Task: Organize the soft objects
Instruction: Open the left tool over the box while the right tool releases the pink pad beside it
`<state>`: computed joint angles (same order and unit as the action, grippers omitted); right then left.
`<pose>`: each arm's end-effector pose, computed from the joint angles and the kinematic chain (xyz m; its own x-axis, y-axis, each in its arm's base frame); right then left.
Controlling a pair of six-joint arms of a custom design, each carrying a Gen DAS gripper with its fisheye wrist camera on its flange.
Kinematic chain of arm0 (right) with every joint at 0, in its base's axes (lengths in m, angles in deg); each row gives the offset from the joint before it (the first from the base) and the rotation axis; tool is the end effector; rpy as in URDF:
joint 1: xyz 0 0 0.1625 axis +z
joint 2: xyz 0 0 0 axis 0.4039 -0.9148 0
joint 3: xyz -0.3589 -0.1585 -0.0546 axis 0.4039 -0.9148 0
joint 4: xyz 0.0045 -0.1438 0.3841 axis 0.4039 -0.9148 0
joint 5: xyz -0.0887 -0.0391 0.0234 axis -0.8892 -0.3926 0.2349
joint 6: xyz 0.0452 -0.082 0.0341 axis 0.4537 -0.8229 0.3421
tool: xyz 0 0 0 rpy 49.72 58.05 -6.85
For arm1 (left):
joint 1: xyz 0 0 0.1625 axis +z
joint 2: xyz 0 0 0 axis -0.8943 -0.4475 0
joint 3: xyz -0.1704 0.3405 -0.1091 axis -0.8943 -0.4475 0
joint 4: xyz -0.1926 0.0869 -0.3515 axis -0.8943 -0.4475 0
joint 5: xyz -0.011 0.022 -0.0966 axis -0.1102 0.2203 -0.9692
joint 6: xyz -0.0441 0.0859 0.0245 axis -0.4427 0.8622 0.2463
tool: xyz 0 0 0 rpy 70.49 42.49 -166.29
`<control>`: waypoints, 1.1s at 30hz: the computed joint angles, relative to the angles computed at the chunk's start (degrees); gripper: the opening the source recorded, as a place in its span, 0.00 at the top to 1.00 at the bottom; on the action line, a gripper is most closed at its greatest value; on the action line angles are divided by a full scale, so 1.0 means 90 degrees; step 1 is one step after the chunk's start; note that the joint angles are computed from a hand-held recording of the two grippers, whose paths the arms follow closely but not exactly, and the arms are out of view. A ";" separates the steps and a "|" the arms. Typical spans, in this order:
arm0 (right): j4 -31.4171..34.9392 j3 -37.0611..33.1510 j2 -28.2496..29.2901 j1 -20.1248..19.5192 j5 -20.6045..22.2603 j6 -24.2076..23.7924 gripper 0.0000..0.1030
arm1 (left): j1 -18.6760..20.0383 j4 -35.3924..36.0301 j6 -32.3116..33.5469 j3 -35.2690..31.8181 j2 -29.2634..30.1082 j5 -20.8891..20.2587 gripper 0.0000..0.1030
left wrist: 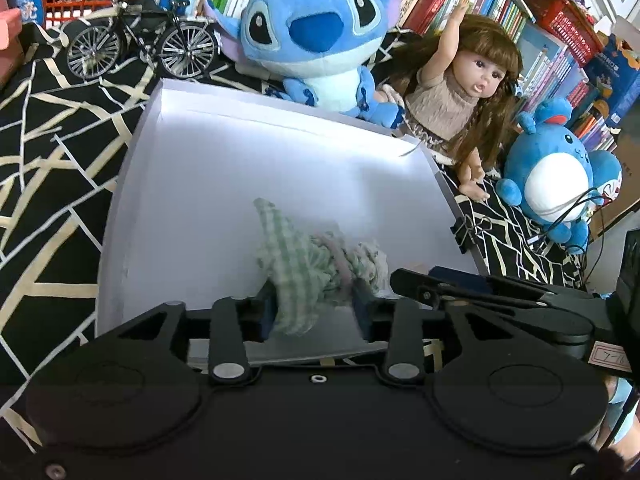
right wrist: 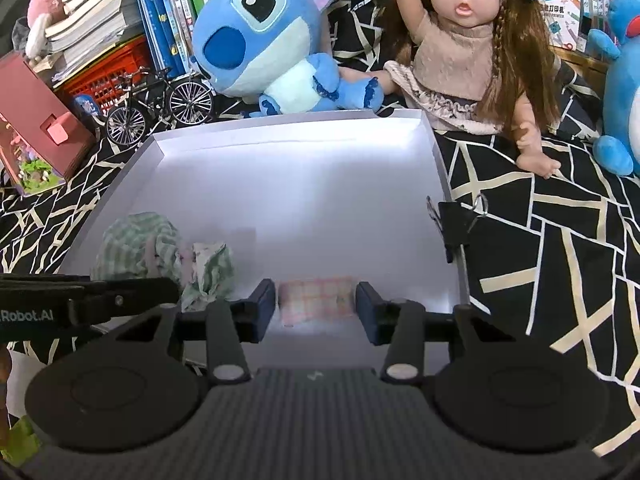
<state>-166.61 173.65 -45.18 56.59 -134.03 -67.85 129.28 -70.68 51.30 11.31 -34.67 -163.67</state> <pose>-0.0268 -0.7216 0.1427 -0.8018 0.1208 0.5852 -0.3083 0.7554 -0.5783 -0.1766 -0.7864 -0.0280 -0.8567 0.4228 -0.2955 0.5006 0.8195 -0.2790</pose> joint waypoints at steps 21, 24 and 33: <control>-0.1701 0.1868 -0.0914 -0.0047 0.1122 -0.0705 0.06 | -0.0218 -0.2098 0.0571 0.2304 -0.1272 0.0022 0.13; -0.2161 0.2207 -0.1000 -0.0087 0.1375 -0.0852 0.01 | -0.0229 -0.2403 0.0591 0.2683 -0.1456 0.0000 0.11; -0.3154 0.2986 -0.1143 -0.0216 0.1893 -0.0965 0.00 | -0.0207 -0.3150 0.0670 0.3623 -0.1915 -0.0140 0.08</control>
<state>-195.00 200.52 -55.47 54.65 -116.99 -76.53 127.42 -99.03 57.33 43.91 -51.91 -164.93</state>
